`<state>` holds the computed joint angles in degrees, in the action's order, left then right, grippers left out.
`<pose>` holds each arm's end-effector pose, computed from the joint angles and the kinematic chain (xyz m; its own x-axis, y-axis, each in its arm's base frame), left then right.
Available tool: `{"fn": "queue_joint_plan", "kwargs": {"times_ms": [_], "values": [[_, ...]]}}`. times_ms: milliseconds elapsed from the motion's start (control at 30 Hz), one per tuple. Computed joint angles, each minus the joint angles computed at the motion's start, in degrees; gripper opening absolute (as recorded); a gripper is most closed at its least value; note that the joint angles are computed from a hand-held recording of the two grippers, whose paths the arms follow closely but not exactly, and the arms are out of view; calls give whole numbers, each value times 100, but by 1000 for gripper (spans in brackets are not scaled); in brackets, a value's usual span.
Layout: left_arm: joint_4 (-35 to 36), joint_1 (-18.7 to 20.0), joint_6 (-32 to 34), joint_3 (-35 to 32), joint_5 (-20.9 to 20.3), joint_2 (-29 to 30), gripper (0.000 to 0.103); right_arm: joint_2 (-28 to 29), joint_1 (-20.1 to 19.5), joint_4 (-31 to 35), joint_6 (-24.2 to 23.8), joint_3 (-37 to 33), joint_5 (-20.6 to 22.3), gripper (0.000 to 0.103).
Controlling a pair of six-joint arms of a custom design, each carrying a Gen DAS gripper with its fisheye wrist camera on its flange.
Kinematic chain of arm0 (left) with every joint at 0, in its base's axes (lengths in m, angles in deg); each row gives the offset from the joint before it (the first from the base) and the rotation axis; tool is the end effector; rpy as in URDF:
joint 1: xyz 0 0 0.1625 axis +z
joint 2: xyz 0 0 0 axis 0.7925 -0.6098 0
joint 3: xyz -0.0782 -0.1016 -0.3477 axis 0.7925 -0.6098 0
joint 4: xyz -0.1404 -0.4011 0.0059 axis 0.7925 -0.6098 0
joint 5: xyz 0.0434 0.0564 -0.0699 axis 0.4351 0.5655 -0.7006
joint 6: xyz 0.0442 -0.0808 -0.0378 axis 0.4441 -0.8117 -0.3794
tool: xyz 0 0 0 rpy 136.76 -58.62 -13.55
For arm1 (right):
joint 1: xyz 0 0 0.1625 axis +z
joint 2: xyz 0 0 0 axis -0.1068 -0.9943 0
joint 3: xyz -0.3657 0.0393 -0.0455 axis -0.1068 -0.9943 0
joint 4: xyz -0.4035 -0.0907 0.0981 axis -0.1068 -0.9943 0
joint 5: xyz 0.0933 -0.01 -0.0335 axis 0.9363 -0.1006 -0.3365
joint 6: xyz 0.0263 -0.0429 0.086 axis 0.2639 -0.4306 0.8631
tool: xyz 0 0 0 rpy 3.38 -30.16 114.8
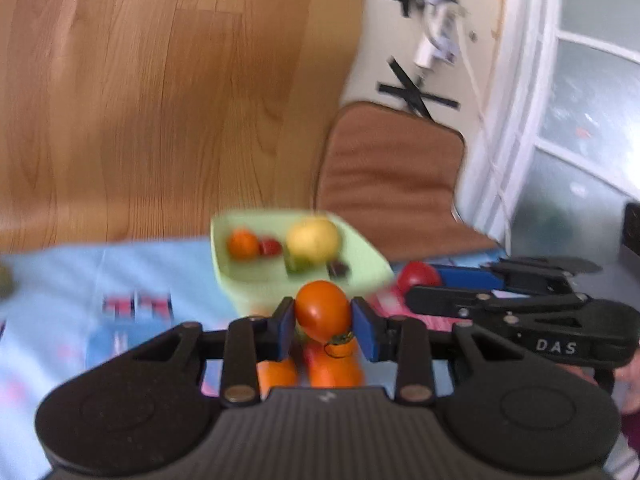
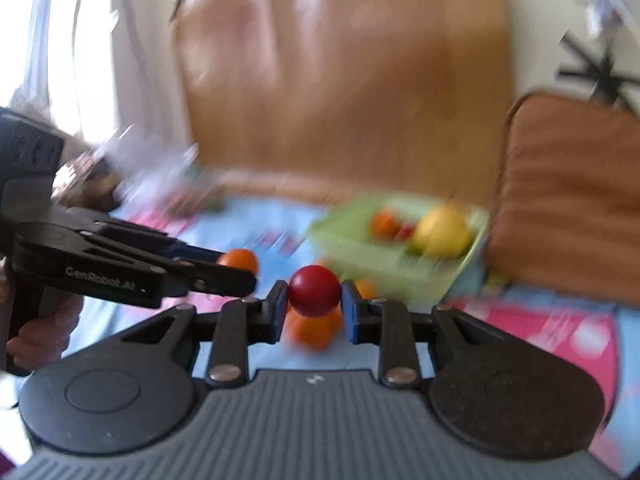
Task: Organize fruits
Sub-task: 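Carry both tomatoes over the green bowl and open both grippers, then grasp a dark plum with the left gripper while the right grasps another plum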
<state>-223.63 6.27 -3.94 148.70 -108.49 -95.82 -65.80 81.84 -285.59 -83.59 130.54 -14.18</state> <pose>-0.2393 -0.6953 -0.0143 -0.6686 0.6273 -0.3994 0.7382 0.4948 -0.4585 0.0010 -0.6016 0.2055 -0.7580 -0.2809 0.5887 -0.6501 0.3998 -0.6462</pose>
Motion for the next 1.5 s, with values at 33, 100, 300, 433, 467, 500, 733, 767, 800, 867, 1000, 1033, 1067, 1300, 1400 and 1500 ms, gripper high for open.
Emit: {"fn": "queue_joint_plan", "kwargs": {"times_ms": [33,100,300,433,467,500,733,767,800,867,1000,1033,1067,1300,1400,1500], "values": [[215,16,-44,-419,66,219,31,93,25,32,112,-211,-88,31],[781,45,-110,-1447,344,796,31,356,77,255,395,-761,-399,31],[2135,108,5,-3561,933,2064,32,1065,150,1096,562,-2014,-1325,31],[2279,100,227,-4008,1171,2423,34,1285,174,1126,251,-2223,-1535,32],[2275,89,219,-4010,1179,2437,39,1316,179,1134,212,-2256,-1543,32],[2229,79,234,-3970,1169,2424,43,1346,182,1132,191,-2281,-1548,32],[1332,62,174,-2925,973,1789,53,1154,96,603,213,-1897,-1146,46],[1109,67,81,-2557,881,1560,53,1057,71,464,222,-1731,-1027,46],[962,77,14,-2309,806,1399,53,931,29,355,242,-1527,-858,45],[542,119,-115,-1553,623,953,53,629,-94,302,281,-1074,-485,44],[591,251,-573,-833,489,498,53,266,-323,669,585,-565,-198,30],[764,292,-708,-821,445,464,52,258,-342,786,700,-564,-249,30],[949,326,-842,-845,395,455,51,292,-349,871,824,-607,-319,30],[2086,563,-1612,-1468,-464,626,49,385,-446,1647,2041,-1023,-149,32],[2363,590,-1653,-1647,-538,716,41,400,-459,1907,2199,-1126,-110,32],[2304,553,-1544,-1588,-368,719,38,495,-485,2017,2313,-1247,-39,32]]}}
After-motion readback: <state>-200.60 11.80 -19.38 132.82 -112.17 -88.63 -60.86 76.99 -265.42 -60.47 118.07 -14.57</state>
